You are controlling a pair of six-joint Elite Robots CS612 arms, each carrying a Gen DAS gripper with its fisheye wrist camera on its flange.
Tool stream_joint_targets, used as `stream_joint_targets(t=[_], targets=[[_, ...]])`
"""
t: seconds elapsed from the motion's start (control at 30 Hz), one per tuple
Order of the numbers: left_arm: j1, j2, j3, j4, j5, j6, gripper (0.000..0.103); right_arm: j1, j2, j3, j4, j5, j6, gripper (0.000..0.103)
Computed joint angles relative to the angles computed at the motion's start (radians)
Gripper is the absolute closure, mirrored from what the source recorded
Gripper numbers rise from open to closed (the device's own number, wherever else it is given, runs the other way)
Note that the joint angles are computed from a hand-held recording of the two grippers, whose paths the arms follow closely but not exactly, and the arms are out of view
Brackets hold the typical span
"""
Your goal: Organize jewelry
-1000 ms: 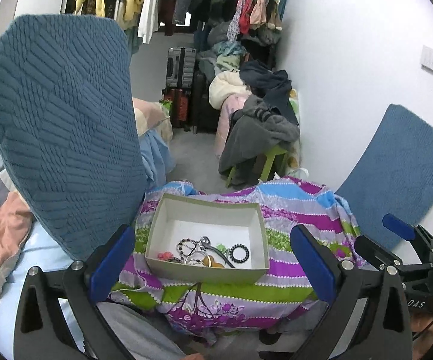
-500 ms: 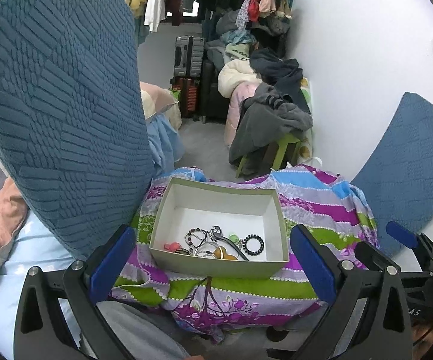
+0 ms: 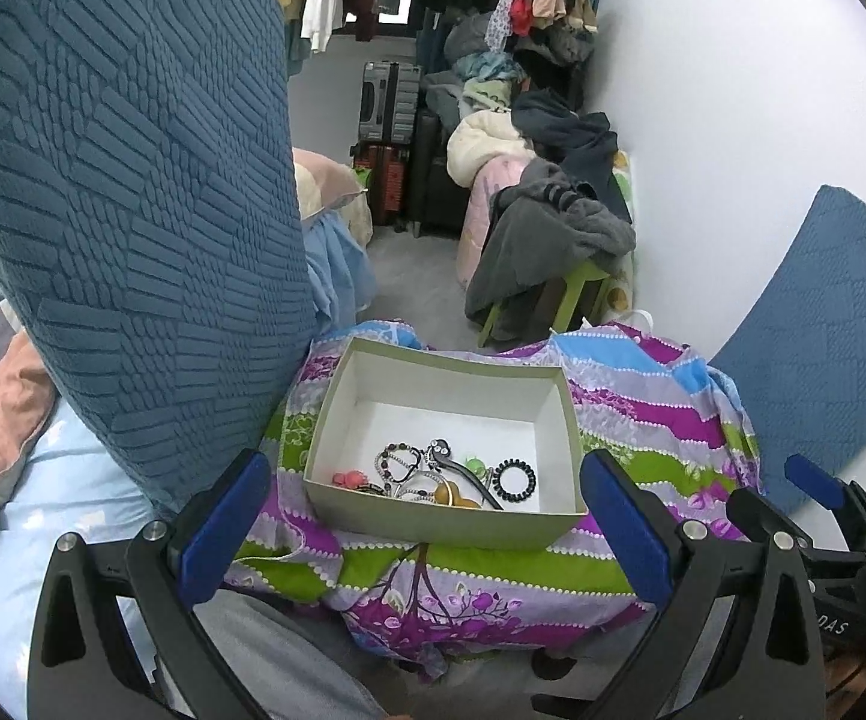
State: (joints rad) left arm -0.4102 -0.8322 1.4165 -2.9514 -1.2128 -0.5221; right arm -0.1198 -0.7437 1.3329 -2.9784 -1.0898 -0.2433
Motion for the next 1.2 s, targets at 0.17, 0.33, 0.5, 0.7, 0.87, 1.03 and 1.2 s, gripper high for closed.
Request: stream_joint_targets(t=[0.17, 0.33, 0.5, 0.7, 0.87, 1.03, 1.2], targets=[[0.001, 0.007, -0.012, 0.014, -0.006, 0.003, 0.0, 0.003, 0.001, -0.002, 0.018, 0.001, -0.004, 0.0], [0.003, 0.01, -0.018, 0.022, -0.009, 0.004, 0.0, 0.005, 0.005, -0.006, 0.023, 0.001, -0.005, 0.0], [0.003, 0.014, -0.027, 0.042, -0.016, 0.001, 0.0, 0.005, 0.009, -0.011, 0.021, -0.007, -0.002, 0.0], [0.005, 0.019, -0.034, 0.043, -0.02, 0.009, 0.0, 0.005, 0.013, -0.013, 0.015, -0.021, 0.0, 0.0], [0.005, 0.021, -0.037, 0.045, -0.022, 0.018, 0.0, 0.002, 0.014, -0.014, 0.012, -0.026, 0.009, 0.0], [0.006, 0.023, -0.039, 0.04, -0.029, 0.024, 0.0, 0.0, 0.017, -0.017, 0.012, -0.032, 0.015, 0.0], [0.007, 0.022, -0.039, 0.039, -0.031, 0.033, 0.0, -0.003, 0.017, -0.018, 0.008, -0.039, 0.016, 0.0]])
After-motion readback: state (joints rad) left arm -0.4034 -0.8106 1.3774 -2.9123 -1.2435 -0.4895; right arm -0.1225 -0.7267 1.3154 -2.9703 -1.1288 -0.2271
